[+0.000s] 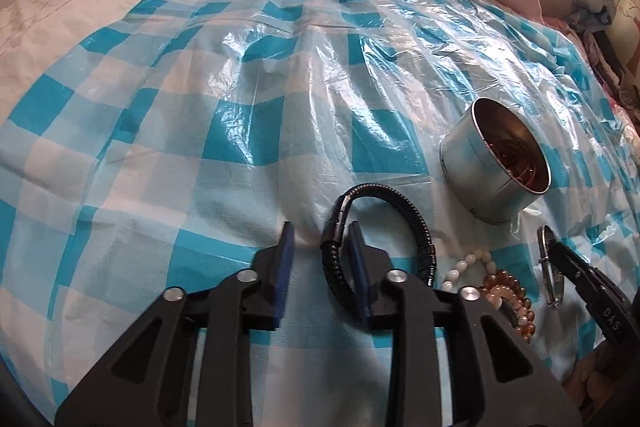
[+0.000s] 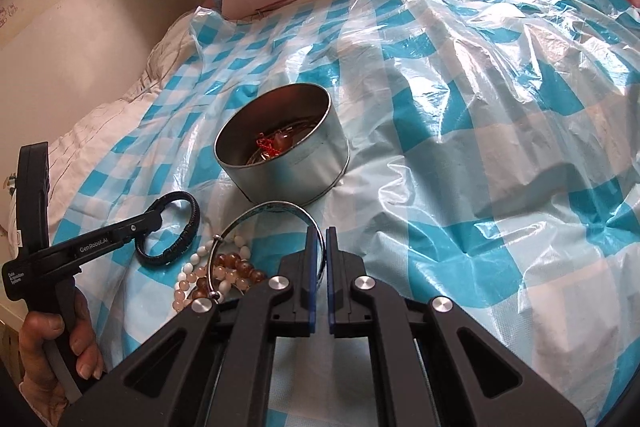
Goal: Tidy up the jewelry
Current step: 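Grasp the black braided bracelet with the left tool while the right tool grasps the silver bangle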
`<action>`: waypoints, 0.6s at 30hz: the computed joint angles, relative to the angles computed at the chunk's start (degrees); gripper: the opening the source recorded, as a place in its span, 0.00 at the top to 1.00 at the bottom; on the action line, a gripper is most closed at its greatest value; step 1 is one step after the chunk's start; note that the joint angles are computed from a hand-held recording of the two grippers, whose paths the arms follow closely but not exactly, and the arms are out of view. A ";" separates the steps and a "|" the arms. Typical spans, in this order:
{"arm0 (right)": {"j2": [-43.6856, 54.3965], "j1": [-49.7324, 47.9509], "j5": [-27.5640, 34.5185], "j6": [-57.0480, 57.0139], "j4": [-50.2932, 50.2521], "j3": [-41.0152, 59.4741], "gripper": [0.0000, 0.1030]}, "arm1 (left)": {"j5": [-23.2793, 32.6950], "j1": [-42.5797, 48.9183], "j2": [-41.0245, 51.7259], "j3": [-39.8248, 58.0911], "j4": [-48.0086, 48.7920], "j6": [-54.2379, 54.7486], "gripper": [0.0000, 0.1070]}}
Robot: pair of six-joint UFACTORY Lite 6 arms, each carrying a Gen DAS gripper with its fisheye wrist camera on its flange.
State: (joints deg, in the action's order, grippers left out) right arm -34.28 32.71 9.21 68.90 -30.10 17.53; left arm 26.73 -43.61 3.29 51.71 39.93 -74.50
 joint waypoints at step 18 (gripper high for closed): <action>-3.41 -1.30 -1.00 -2.32 2.86 -1.90 0.95 | -8.50 -0.15 -9.33 -4.77 3.61 -1.42 0.92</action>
